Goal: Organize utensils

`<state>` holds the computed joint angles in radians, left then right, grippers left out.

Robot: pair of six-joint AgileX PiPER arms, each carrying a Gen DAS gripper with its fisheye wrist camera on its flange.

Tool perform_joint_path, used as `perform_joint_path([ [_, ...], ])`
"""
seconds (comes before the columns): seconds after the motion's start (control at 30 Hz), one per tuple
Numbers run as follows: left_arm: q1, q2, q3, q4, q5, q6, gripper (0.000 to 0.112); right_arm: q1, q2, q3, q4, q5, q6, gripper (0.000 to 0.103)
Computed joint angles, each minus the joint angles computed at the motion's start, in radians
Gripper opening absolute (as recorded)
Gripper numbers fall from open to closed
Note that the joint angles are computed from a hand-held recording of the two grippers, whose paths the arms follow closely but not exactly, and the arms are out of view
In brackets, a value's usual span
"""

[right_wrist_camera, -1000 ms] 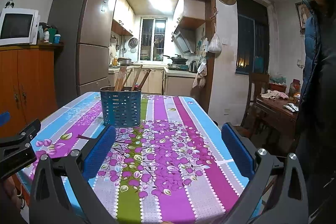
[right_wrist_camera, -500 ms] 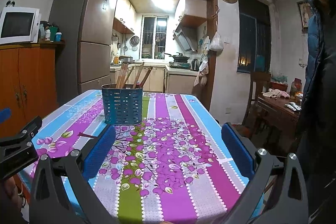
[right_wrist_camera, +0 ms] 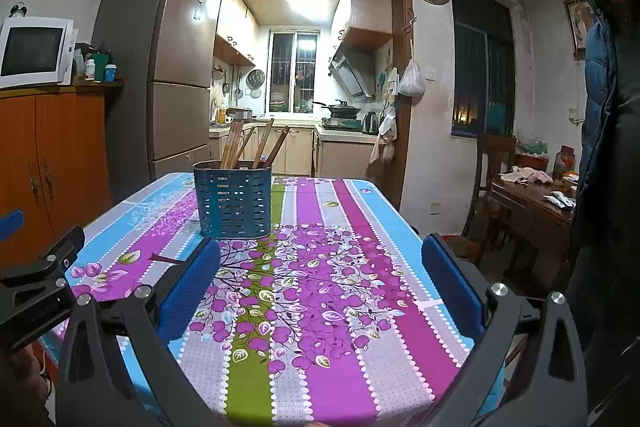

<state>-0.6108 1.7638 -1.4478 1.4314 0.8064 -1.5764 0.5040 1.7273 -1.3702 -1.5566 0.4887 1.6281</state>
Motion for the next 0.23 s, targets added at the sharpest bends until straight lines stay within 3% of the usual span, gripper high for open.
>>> perform_joint_path([
  [0.23, 0.013, -0.008, -0.001, -0.02, -0.028, 0.004, 0.098, 0.0, -0.001, 0.001, 0.002, 0.0, 0.0, 0.097],
])
